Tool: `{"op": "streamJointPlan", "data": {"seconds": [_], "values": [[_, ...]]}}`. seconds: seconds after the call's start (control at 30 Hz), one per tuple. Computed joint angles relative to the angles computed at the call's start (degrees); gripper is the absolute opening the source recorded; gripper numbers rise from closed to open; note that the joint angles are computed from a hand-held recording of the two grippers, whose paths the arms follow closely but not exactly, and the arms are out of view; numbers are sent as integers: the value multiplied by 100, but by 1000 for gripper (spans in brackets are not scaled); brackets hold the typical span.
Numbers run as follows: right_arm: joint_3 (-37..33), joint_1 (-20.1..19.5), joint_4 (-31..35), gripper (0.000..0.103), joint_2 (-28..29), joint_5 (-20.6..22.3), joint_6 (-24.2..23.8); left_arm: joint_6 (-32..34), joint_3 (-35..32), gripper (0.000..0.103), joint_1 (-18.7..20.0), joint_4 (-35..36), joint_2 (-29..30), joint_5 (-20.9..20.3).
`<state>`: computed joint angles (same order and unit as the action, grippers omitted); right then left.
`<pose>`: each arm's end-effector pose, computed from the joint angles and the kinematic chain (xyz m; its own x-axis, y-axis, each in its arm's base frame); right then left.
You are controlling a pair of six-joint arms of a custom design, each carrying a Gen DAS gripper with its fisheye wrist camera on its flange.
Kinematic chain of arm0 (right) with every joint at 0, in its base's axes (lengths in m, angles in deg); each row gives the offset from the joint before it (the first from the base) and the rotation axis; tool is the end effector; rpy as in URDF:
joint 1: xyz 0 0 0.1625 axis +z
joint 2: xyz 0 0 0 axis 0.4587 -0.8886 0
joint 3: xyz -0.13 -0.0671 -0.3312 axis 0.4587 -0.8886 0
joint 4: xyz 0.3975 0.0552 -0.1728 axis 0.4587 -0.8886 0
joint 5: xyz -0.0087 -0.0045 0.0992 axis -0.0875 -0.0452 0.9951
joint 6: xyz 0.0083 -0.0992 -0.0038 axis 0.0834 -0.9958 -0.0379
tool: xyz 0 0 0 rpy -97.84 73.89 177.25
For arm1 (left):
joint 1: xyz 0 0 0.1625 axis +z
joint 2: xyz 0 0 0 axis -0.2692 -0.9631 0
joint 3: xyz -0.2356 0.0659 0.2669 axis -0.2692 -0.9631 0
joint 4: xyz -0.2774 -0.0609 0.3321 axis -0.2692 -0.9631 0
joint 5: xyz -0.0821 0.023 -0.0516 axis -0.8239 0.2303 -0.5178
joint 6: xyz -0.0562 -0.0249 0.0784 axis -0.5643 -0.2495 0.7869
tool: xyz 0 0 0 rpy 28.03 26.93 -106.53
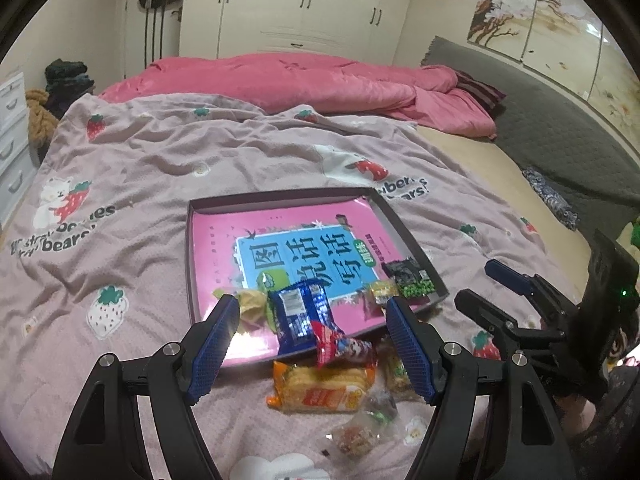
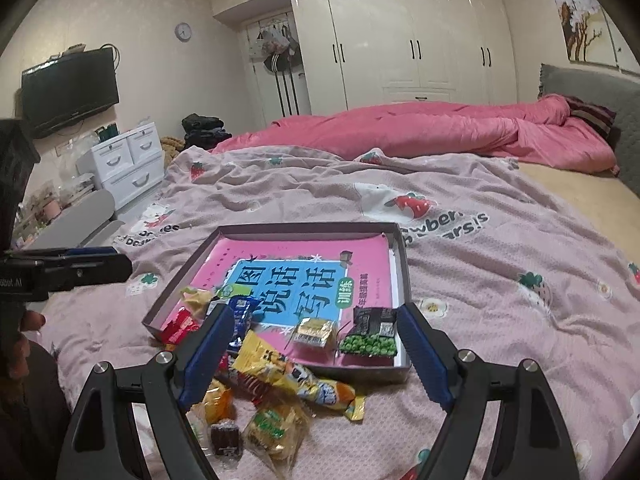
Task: Organize snacks
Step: 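Withdraw both open tools from the tray back toward the snack pile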
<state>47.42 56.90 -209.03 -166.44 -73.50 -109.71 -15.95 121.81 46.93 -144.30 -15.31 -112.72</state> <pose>0.0807 -0.4197 0.2901 -0.7816 -0.2581 0.5678 -0.5955 0.5795 -0.5563 -0.3388 -0.4433 0.0903 -0.8085 0.2333 -0.5402 0.5111 0.7335 -0.4481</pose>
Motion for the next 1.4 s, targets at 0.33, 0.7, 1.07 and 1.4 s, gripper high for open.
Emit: {"op": "streamJointPlan", "data": {"seconds": [0.33,0.7,1.07,1.4], "values": [[219,-25,213,83,-383,-34,194,-58,193,80,-171,183,-140,-99],[354,39,352,83,-547,-162,263,-187,329,80,-262,472,-252,-213],[473,1,604,83,-743,-283,386,-153,386,80,-321,778,-217,-413],[524,64,742,83,-730,-497,373,-184,500,80,-308,890,-232,-615]]}}
